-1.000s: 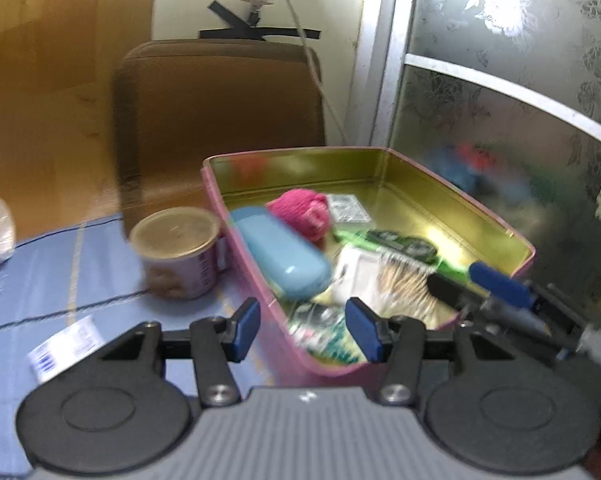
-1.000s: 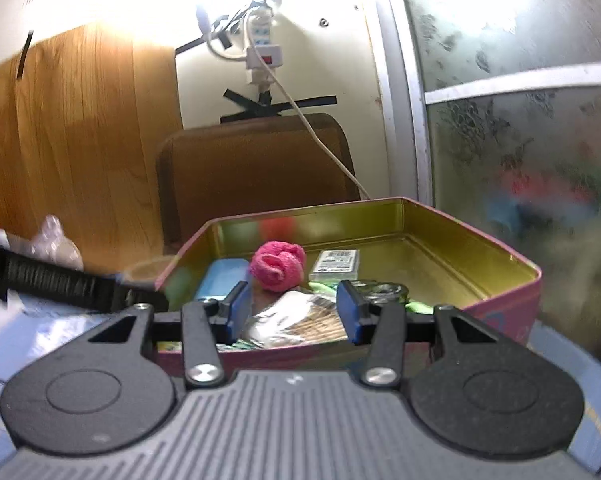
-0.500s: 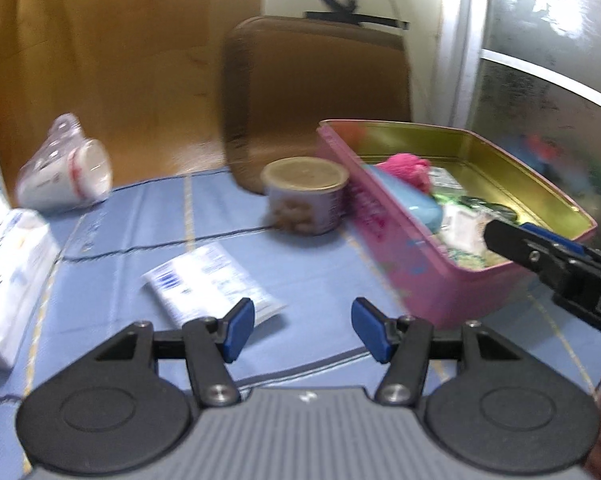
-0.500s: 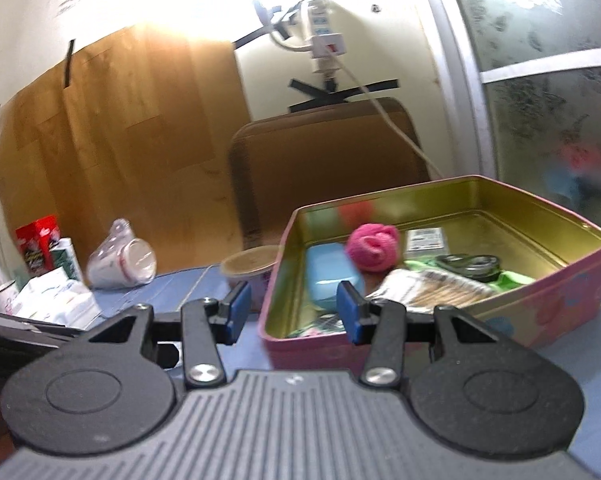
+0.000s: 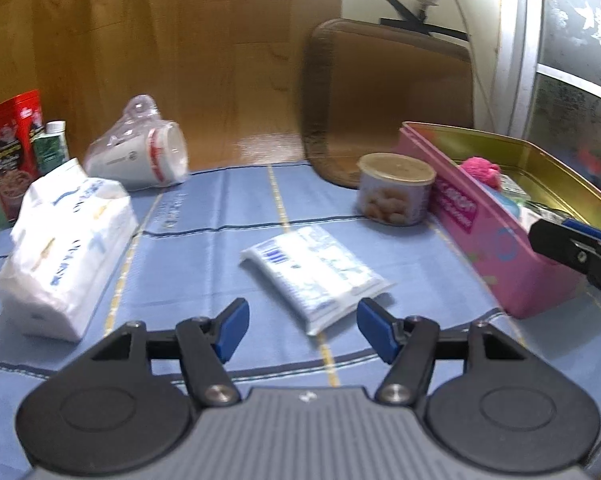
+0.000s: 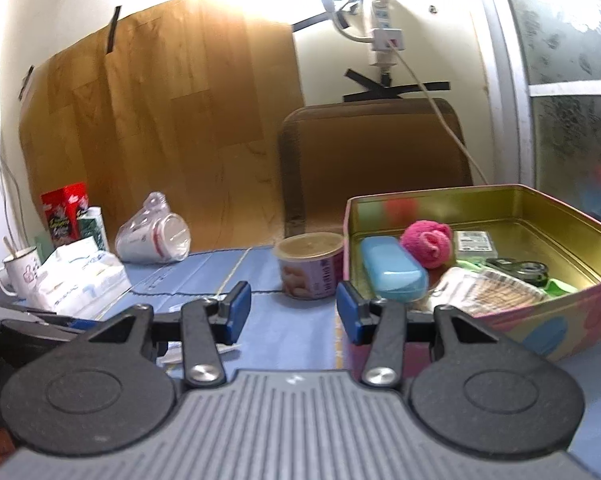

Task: Organize soft objects

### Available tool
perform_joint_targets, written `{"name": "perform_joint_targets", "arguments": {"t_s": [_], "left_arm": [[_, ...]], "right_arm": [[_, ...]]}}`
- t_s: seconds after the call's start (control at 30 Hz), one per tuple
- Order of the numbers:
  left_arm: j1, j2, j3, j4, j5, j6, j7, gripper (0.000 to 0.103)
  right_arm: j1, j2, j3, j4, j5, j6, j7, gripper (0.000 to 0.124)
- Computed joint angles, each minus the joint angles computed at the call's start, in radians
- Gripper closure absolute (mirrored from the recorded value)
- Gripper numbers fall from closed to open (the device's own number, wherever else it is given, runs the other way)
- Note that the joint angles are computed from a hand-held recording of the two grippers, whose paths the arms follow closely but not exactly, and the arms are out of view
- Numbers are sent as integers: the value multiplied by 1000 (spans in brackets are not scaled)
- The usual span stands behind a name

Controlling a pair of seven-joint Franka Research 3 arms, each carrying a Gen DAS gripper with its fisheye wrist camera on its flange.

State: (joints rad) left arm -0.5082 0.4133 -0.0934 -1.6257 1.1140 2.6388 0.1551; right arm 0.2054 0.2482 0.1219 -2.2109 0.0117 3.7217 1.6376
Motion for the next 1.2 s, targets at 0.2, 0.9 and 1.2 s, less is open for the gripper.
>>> {"name": "perform_joint_targets", "arguments": {"t_s": [0.2, 0.9, 1.2], "left_arm": [[20, -37, 9, -61, 28, -2, -65, 42], [76, -55, 1, -142, 161, -41, -218, 41], [102, -54, 0, -137, 503, 151, -503, 34]], "right_arm": [[17, 6, 9, 8, -14, -29, -35, 74], [36, 63, 36, 61, 7, -119, -107, 74], [110, 111, -3, 70, 176, -36, -210, 73]]}}
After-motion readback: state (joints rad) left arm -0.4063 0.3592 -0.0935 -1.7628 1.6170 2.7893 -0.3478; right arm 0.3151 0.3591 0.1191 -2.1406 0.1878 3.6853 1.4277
